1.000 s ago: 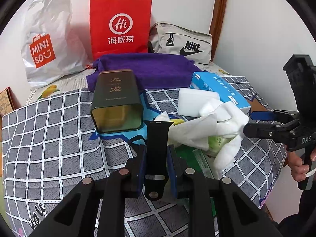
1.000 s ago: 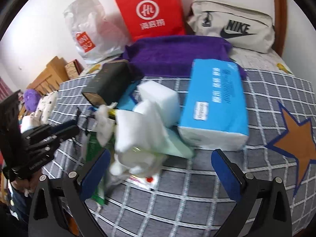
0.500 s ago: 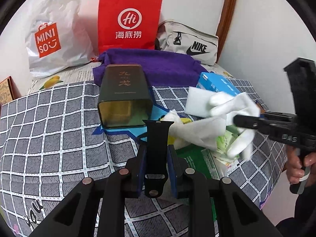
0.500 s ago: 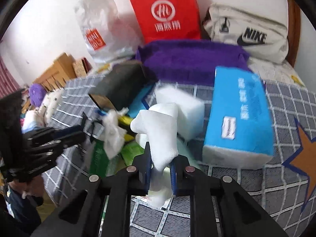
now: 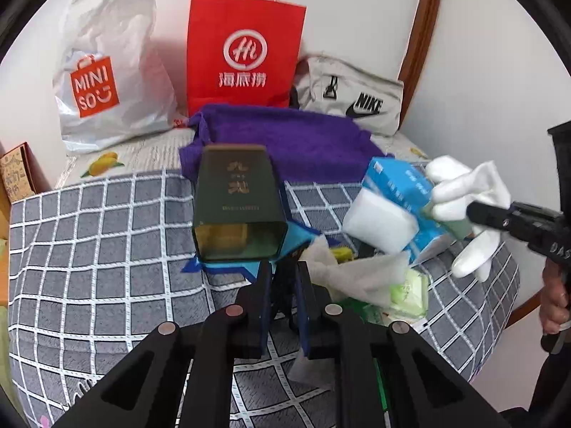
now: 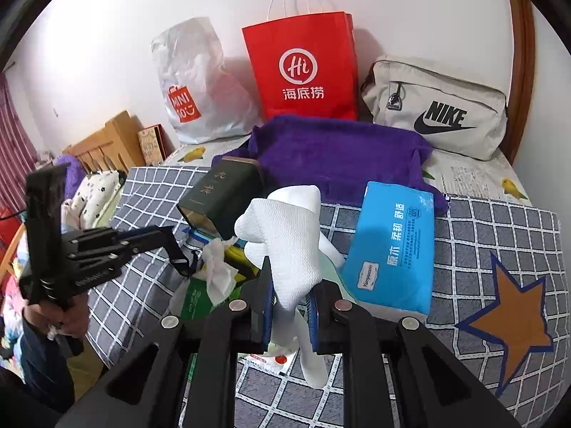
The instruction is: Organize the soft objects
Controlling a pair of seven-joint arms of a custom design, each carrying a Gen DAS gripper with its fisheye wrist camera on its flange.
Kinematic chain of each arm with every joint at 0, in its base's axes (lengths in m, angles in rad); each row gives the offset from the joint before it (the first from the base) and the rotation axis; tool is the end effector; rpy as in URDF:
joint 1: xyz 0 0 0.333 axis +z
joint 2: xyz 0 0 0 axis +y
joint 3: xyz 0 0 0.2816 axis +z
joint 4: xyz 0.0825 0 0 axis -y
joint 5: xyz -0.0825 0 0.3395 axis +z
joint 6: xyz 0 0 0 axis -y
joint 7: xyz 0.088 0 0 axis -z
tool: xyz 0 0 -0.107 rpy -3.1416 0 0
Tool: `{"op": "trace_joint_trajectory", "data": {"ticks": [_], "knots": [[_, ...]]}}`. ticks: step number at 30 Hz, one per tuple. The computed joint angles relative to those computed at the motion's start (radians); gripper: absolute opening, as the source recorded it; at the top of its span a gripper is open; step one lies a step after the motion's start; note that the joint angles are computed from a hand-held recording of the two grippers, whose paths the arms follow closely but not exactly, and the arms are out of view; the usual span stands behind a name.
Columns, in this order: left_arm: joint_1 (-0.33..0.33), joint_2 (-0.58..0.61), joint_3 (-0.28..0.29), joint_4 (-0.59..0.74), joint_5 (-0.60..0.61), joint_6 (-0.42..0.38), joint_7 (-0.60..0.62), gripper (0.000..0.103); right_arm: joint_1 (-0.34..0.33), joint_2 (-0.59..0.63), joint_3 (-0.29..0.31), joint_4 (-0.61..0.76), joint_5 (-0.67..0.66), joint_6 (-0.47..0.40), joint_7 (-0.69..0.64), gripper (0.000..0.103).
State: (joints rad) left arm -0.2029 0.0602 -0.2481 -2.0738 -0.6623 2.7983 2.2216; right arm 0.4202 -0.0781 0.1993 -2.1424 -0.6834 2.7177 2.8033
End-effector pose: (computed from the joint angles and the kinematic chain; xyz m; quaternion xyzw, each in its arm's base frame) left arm 0.5176 -0.2163 0.4598 -0.4563 0.8082 -0.3572 0.1049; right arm 0.4167 0.3279 0.4922 -0.6300 0.6767 -0.1910 0.3297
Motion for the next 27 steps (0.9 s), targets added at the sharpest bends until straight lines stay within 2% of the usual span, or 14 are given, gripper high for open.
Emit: {"op": "trace_joint_trajectory", "data": {"ticks": [2, 6, 11, 14, 18, 20, 25, 27], "knots": [[-0.001, 0.013, 0.001, 0.003, 0.015, -0.005, -0.019, 0.013, 0.0, 0.001, -0.002, -0.001, 0.008, 0.002, -0.01, 0.016], [0.009, 0.042, -0.011, 0.027, -0.02, -0.031, 0.016, 0.013, -0.002, -0.006, -0.003, -0.011, 0.012, 0.006, -0.011, 0.016], [-0.022, 0.107, 0.01, 0.059, 0.245, 0.003, -0.184, 0.013, -0.009, -0.011, -0.003, -0.031, 0.038, 0.017, -0.017, 0.017], [-0.004, 0.122, -0.012, 0.068, 0.278, 0.012, -0.194, 0.014, -0.01, -0.015, -0.003, -0.04, 0.052, 0.017, -0.029, 0.018], [0.019, 0.116, -0.041, 0.069, 0.252, 0.002, -0.144, 0.025, -0.013, -0.018, -0.003, -0.053, 0.071, 0.02, -0.037, 0.019], [0.023, 0.119, -0.045, 0.077, 0.244, -0.005, -0.13, 0.042, -0.016, -0.019, -0.004, -0.061, 0.078, 0.033, -0.038, 0.019], [0.018, 0.159, -0.035, 0.113, 0.299, -0.013, -0.154, 0.045, -0.018, -0.005, -0.006, -0.057, 0.093, 0.039, -0.054, 0.019], [0.048, 0.185, -0.063, 0.146, 0.246, -0.05, -0.093, 0.045, -0.015, 0.0, -0.007, -0.053, 0.1, 0.037, -0.064, 0.019]]}}
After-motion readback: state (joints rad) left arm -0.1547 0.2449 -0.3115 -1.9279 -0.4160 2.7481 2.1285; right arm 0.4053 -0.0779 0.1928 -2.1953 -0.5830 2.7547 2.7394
